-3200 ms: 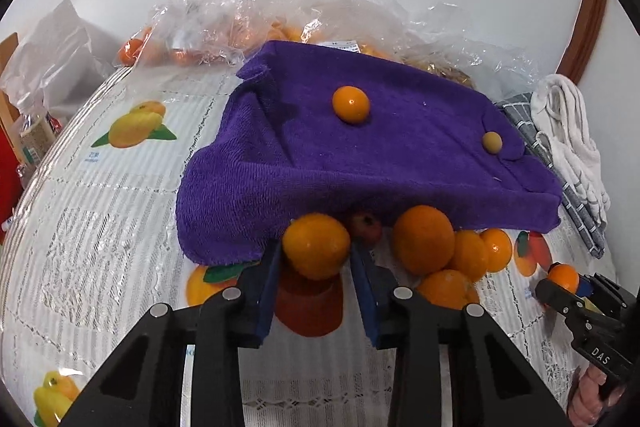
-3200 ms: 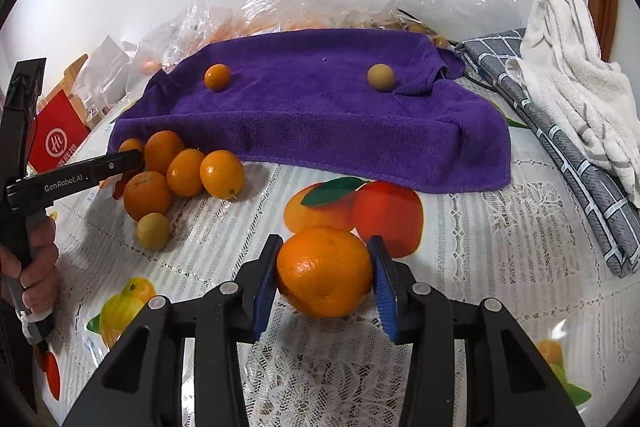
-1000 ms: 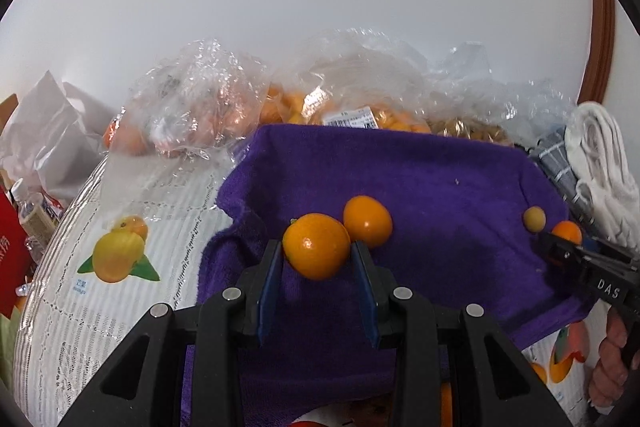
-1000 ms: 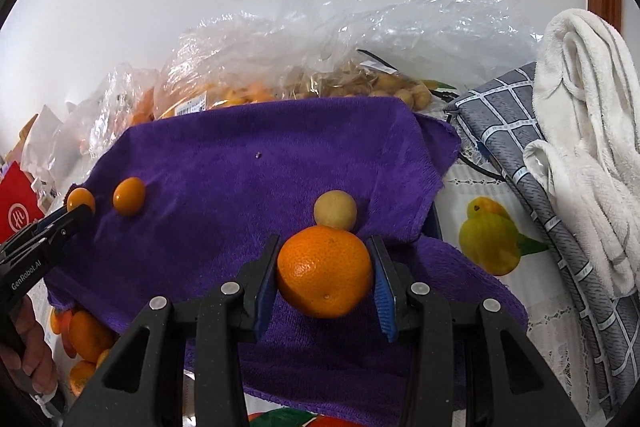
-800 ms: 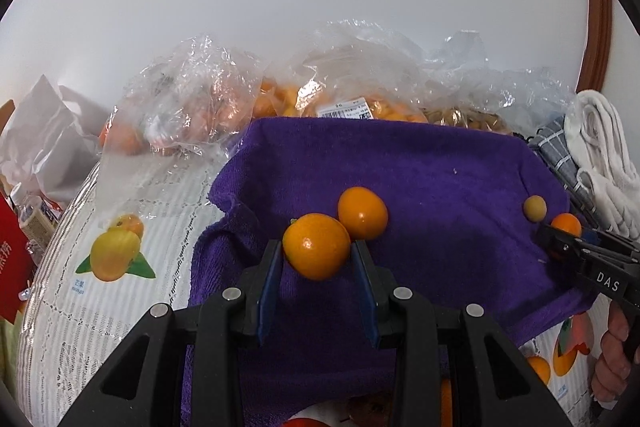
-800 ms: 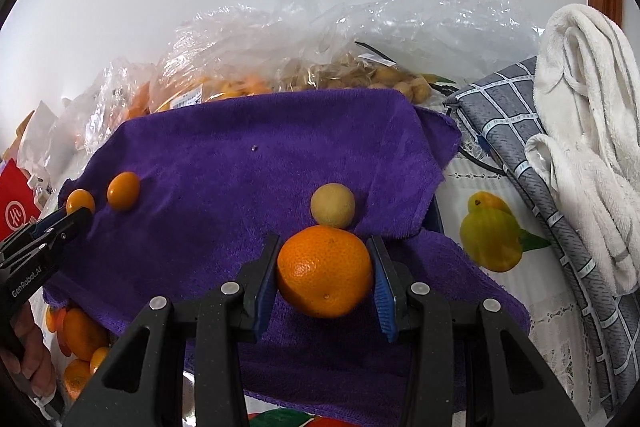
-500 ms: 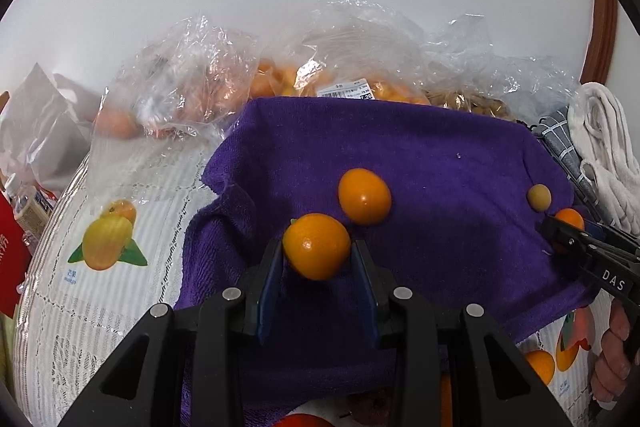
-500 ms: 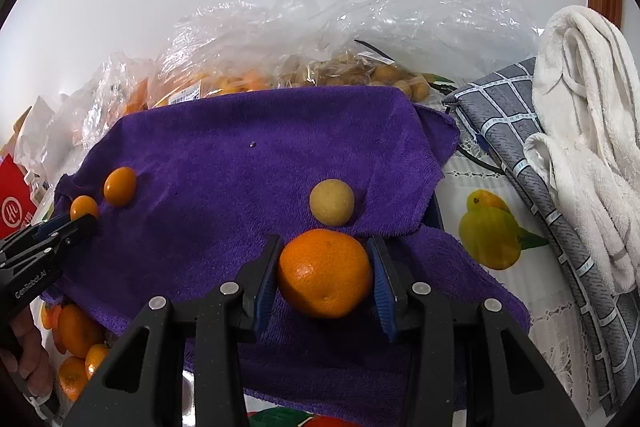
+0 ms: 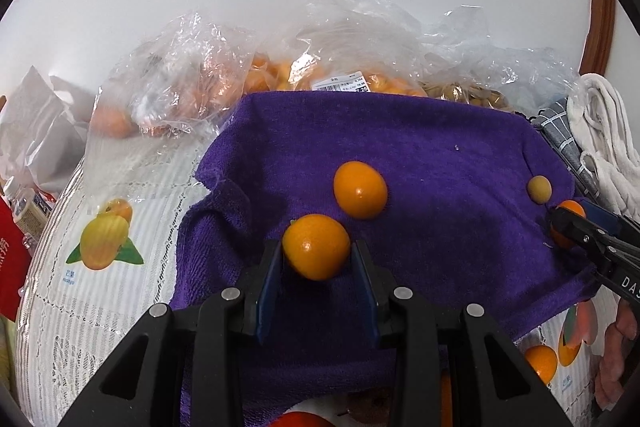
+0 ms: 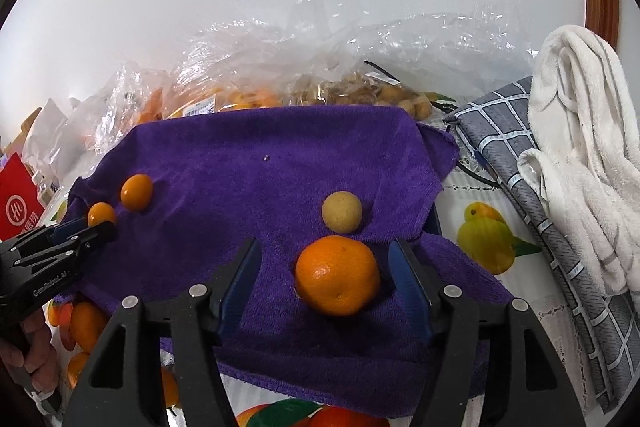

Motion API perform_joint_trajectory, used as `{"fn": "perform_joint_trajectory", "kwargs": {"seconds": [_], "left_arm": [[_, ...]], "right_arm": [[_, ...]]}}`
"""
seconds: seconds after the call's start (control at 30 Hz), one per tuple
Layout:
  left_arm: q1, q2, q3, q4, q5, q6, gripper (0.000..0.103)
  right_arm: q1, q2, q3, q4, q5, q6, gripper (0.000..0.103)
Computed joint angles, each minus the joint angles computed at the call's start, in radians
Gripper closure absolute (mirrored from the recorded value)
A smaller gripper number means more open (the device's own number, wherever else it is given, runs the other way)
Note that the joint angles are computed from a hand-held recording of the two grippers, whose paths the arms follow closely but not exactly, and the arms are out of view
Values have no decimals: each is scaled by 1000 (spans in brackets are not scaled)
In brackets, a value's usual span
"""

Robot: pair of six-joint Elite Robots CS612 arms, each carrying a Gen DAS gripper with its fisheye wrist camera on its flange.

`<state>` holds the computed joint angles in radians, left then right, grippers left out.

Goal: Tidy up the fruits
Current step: 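Pull both open tools back from the towel, then grasp another orange on the sheet with the right tool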

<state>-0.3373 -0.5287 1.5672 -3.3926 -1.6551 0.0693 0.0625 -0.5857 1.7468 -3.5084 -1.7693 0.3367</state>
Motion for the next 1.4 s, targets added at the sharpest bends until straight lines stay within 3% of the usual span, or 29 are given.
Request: {"fn": "perform_joint_trajectory", "kwargs": {"seconds": [0.07,0.13,0.4,0.53,0.6,0.77,0.93,1.17,1.4], "left_arm": [[-2,0,4,-21,7,-1,54],[-3,1,11,-58,17,-6,46],[-2,-16,41,-149,29,-46,46],[8,-51,90,-172,-5,-83,46],[19,-70,124,-179,-50,-75,46],[27,-104,224,-236,-4,-17,46],[49,-120,280,-208,20,-4,42],[75,-116,309,-163,66,2,41],[94,-111,293,-88,39,12,40]], "right_arm": [[4,-1,2,-9,-17,-4,38],[8,-6,7,-22,-25,-18,38],[24,-59,57,-41,-66,6,38],[24,-98,111,-47,-44,25,38],[27,-115,135,-47,-43,37,38],[47,-133,178,-43,-39,60,38],[80,-129,186,-18,-54,50,38],[112,-103,168,-1,-9,31,54],[107,-69,119,27,70,11,61]]}}
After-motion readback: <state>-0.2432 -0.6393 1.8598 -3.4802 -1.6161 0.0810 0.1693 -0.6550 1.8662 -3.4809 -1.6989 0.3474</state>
